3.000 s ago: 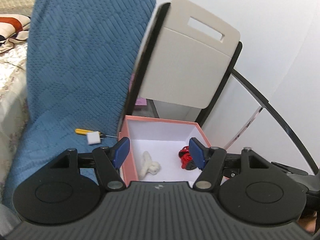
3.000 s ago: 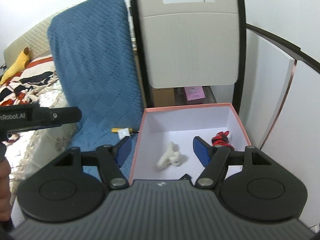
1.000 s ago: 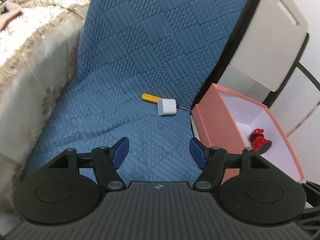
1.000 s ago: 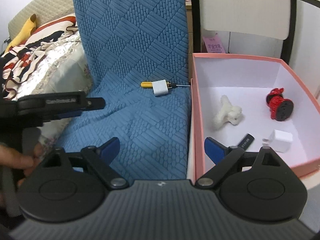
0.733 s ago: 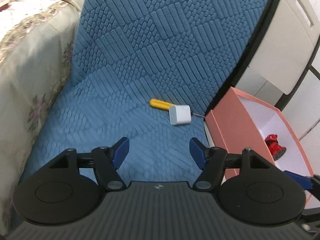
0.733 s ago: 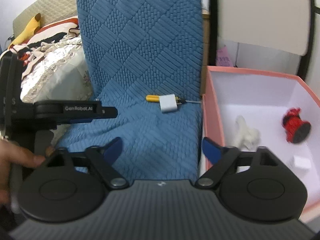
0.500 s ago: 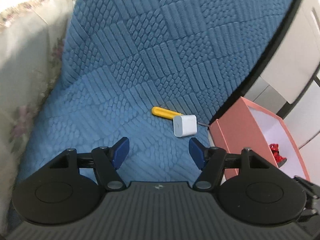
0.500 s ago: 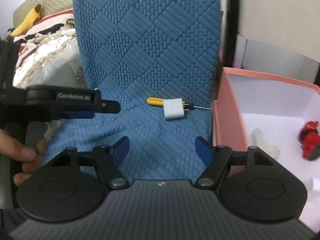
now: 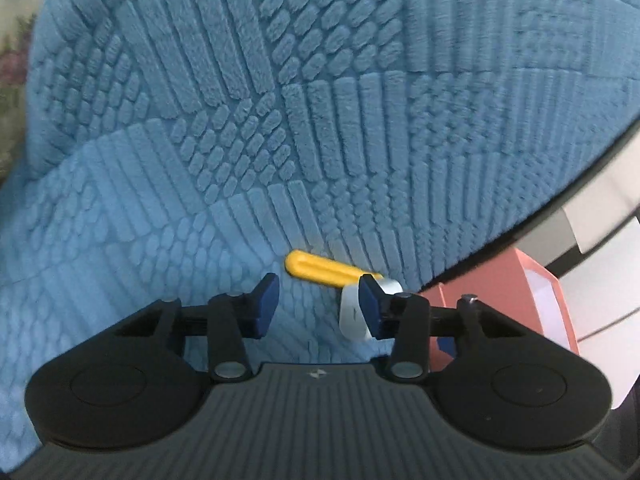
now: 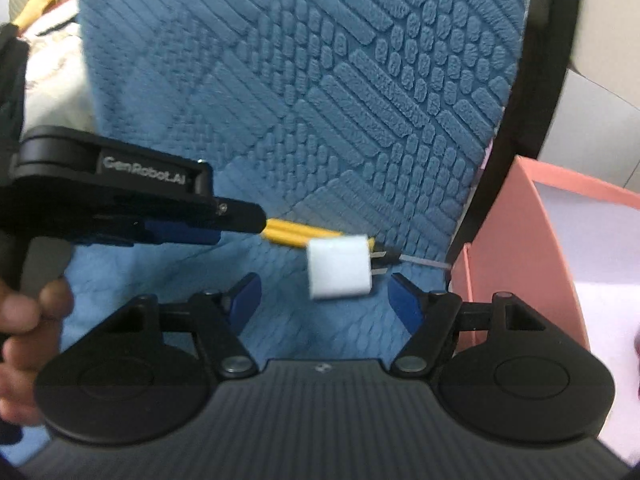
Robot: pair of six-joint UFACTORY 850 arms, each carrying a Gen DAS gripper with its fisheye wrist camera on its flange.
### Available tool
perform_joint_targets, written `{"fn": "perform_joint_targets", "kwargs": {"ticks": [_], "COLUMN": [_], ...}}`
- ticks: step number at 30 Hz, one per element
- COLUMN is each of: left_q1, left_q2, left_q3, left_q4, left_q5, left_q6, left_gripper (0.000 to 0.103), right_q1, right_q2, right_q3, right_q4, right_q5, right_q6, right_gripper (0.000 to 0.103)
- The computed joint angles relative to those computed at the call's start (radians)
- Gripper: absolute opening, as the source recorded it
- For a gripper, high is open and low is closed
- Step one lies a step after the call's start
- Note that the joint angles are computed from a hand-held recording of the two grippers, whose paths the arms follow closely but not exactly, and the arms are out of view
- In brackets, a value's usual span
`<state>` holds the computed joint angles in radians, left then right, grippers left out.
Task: Organize rigid objects
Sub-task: 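Grasp the yellow screwdriver with the left gripper while the right grasps the charger cube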
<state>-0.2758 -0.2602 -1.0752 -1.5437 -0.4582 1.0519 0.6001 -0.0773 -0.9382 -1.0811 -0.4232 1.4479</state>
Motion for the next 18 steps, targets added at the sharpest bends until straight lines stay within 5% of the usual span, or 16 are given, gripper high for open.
{"fn": "perform_joint_targets", "kwargs": {"ticks": [18], "left_q1": [0.0], "left_q2": [-0.137], "left_q3": [-0.135], "left_q4": [0.112], "left_q5": [-0.026], "left_q6": [-0.512], "left_gripper": [0.041], "right_q1": [-0.072], "right_q2": [-0.106], "right_q3": [-0.09], "right_q4": [0.142], "right_q5": [0.033], "right_q6": [-0.232], "right_gripper": [0.071]}}
